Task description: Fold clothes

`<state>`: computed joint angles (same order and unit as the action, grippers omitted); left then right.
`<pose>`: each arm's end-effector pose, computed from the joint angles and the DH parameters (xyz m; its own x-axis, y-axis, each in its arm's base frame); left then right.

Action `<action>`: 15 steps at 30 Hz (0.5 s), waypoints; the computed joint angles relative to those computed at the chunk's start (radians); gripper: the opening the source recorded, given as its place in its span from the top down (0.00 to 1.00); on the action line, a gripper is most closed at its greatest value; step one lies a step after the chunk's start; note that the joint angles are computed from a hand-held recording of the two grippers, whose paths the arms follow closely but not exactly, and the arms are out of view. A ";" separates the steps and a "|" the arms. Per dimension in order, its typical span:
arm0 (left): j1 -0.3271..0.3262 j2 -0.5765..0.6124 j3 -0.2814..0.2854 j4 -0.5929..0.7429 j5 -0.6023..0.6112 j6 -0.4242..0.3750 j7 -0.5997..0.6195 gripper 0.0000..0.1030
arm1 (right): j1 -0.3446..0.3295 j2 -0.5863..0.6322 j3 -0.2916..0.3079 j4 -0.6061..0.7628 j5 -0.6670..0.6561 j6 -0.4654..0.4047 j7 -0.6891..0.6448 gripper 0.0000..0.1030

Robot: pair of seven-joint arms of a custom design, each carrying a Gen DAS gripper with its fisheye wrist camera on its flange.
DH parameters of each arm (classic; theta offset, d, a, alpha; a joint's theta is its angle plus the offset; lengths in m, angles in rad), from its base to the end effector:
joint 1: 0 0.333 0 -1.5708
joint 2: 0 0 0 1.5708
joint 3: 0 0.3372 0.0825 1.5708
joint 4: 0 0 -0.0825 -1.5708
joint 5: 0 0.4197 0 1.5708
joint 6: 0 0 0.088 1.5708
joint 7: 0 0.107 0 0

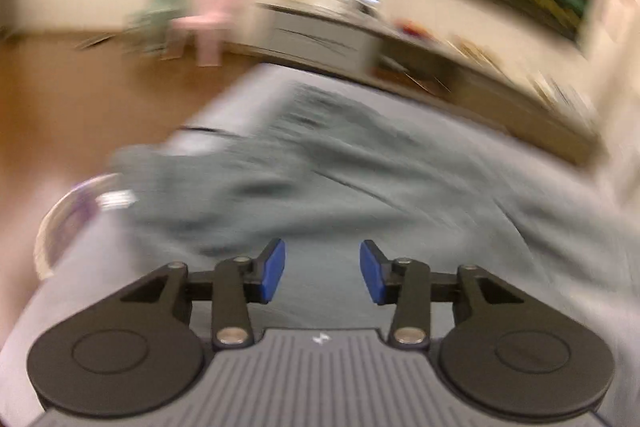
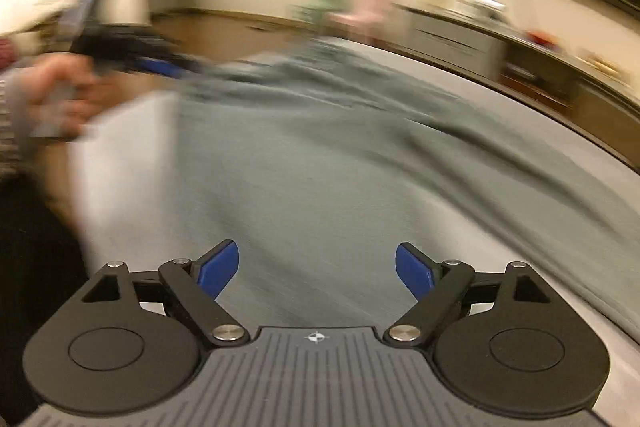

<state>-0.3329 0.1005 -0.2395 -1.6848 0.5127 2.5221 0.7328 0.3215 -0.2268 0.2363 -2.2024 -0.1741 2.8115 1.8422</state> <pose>0.5730 -0.3653 0.6321 -0.0840 -0.9886 0.1250 -0.6830 -0.0342 -0.7296 0.4677 0.3132 0.5793 0.4250 -0.9051 0.0110 -0.6000 -0.2908 -0.7453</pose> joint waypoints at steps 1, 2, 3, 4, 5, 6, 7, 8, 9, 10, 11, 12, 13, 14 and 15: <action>-0.009 0.021 -0.012 0.024 0.000 -0.018 0.046 0.60 | -0.062 -0.054 0.019 -0.037 -0.074 -0.047 0.100 0.16; -0.021 0.043 -0.021 0.051 -0.001 -0.038 0.093 0.60 | -0.127 -0.115 0.036 -0.077 -0.135 -0.096 0.202 0.16; -0.034 0.064 -0.029 0.077 -0.002 -0.057 0.140 0.60 | -0.194 -0.182 0.051 -0.118 -0.183 -0.150 0.303 0.15; -0.041 0.068 -0.034 0.076 -0.013 -0.046 0.174 0.60 | -0.252 -0.235 0.060 -0.149 -0.216 -0.193 0.388 0.15; -0.040 0.074 -0.041 0.080 -0.047 -0.030 0.233 0.60 | -0.299 -0.288 0.060 -0.184 -0.229 -0.221 0.469 0.14; -0.040 0.087 -0.055 0.093 -0.095 -0.021 0.308 0.60 | -0.340 -0.349 0.053 -0.226 -0.228 -0.248 0.544 0.12; -0.044 0.103 -0.064 0.112 -0.133 -0.023 0.368 0.60 | -0.364 -0.394 0.038 -0.259 -0.216 -0.268 0.585 0.12; -0.049 0.120 -0.077 0.133 -0.170 -0.031 0.439 0.60 | -0.371 -0.426 0.018 -0.289 -0.198 -0.278 0.597 0.11; -0.059 0.131 -0.083 0.141 -0.188 -0.031 0.488 0.59 | -0.366 -0.449 -0.011 -0.313 -0.168 -0.286 0.584 0.11; -0.073 0.147 -0.087 0.156 -0.196 -0.036 0.531 0.57 | -0.340 -0.464 -0.052 -0.333 -0.127 -0.286 0.540 0.09; -0.086 0.163 -0.092 0.172 -0.203 -0.042 0.574 0.57 | -0.307 -0.463 -0.090 -0.343 -0.082 -0.279 0.480 0.09; -0.098 0.175 -0.094 0.187 -0.212 -0.053 0.605 0.57 | -0.276 -0.447 -0.120 -0.344 -0.041 -0.269 0.414 0.08; -0.114 0.190 -0.085 0.204 -0.203 -0.067 0.607 0.57 | -0.261 -0.427 -0.135 -0.339 -0.017 -0.263 0.357 0.09; -0.129 0.205 -0.078 0.222 -0.194 -0.082 0.609 0.57 | -0.254 -0.405 -0.145 -0.330 -0.001 -0.265 0.303 0.12; -0.143 0.221 -0.072 0.240 -0.185 -0.097 0.612 0.57 | -0.243 -0.383 -0.158 -0.320 0.017 -0.262 0.243 0.30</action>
